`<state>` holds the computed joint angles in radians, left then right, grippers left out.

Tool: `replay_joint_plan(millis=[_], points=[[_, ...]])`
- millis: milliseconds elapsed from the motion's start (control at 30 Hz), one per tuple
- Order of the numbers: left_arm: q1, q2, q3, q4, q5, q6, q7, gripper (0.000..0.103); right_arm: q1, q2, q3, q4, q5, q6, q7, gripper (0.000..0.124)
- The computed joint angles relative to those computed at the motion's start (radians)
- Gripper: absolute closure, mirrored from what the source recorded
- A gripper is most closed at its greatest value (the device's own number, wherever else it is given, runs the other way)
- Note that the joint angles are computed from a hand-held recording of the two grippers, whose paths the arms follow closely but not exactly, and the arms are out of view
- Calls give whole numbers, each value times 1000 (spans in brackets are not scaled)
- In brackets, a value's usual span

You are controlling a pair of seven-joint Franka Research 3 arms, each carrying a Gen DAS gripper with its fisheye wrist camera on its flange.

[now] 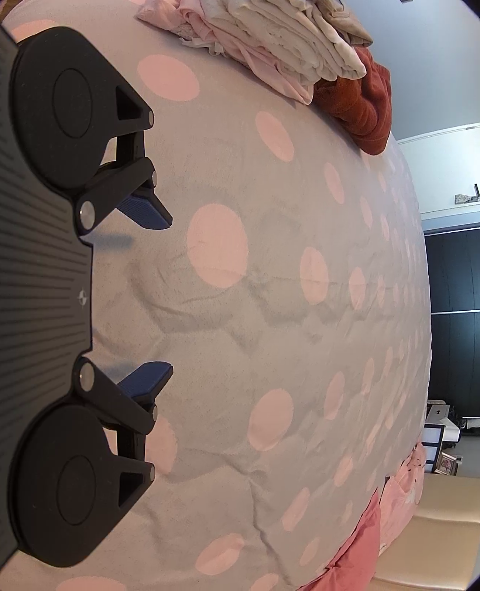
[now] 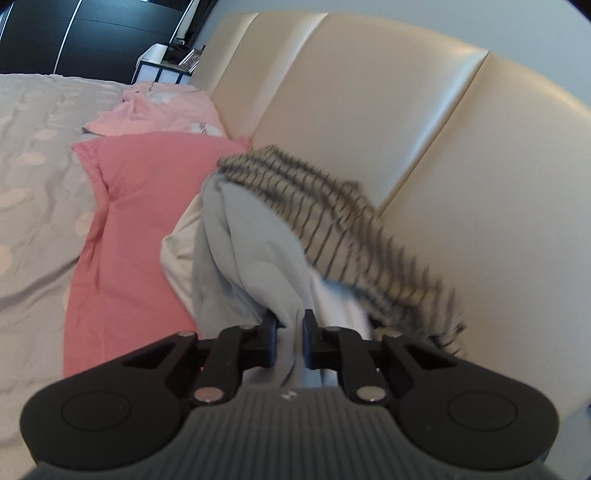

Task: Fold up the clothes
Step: 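Reach the right gripper to the clothes pile and grasp the grey garment, then lift the grey garment with the right gripper and drop it onto the bed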

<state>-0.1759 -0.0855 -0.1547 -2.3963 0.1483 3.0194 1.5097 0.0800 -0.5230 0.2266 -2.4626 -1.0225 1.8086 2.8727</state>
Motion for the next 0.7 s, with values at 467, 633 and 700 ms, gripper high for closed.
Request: replay_joint_plan(millis=[467, 633, 700], points=[[-145, -87, 123, -53, -317, 41, 231, 25, 38, 170, 107, 553, -357, -147, -311, 113], [-246, -139, 220, -75, -470, 70, 366, 25, 132, 344, 152, 821, -478, -93, -385, 113], [-275, -161, 255, -84, -502, 80, 395, 25, 186, 440, 179, 951, -545, -70, -422, 113]])
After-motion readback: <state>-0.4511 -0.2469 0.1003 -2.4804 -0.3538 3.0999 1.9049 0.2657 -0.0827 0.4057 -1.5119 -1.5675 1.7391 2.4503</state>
